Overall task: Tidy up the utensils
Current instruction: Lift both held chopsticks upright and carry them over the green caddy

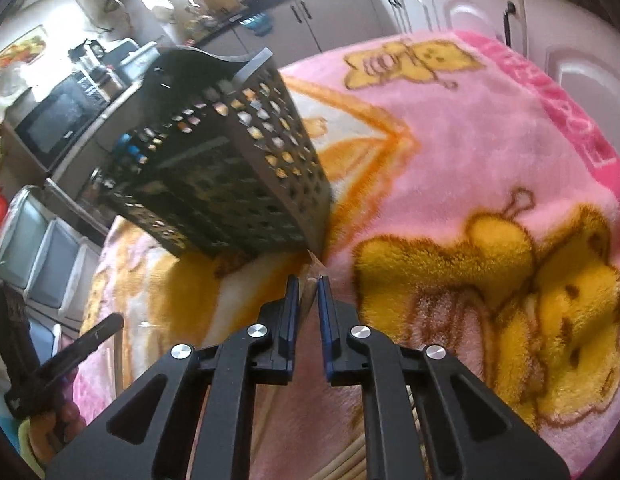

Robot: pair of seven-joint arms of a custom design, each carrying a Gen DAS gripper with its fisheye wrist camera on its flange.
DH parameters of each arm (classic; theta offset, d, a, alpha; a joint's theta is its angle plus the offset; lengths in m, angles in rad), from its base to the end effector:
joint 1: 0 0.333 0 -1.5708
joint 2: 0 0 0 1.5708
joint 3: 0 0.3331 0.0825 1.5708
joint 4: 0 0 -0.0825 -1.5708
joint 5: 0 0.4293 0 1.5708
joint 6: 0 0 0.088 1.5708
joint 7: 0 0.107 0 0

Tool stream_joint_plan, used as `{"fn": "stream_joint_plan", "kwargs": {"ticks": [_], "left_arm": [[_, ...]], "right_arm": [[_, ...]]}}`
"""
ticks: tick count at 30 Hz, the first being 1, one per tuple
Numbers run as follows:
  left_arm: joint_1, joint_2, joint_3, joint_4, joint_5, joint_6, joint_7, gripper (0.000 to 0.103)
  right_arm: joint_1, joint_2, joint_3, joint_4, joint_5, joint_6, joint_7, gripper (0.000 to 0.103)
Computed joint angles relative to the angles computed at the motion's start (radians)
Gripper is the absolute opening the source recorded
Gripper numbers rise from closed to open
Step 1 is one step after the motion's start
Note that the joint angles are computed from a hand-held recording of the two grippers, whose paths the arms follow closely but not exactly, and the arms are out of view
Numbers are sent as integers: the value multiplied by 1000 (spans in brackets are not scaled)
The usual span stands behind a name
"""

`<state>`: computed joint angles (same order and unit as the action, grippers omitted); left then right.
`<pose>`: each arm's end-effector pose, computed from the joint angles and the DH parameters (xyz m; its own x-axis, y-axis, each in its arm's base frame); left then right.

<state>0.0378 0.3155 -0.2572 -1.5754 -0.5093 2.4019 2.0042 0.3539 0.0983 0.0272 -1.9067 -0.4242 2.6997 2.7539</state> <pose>0.7293 -0.1414 0.5248 -0.4020 -0.8566 0.3236 -0.8072 0.1646 -0.5669 0.6205 0.2630 0.5221 -0.3147 -0.8671 -0.3861 -0.6685 0.4912 -0.5584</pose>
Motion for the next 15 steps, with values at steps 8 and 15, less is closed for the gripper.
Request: {"fn": "stream_joint_plan", "kwargs": {"ticks": [8, 15], "left_arm": [[26, -50, -18, 2, -141, 9, 115, 1], [23, -99, -8, -1, -273, 23, 223, 1]], "right_arm": [[-9, -71, 16, -24, -141, 79, 23, 8], [-30, -111, 55, -11, -322, 96, 100, 6]]}}
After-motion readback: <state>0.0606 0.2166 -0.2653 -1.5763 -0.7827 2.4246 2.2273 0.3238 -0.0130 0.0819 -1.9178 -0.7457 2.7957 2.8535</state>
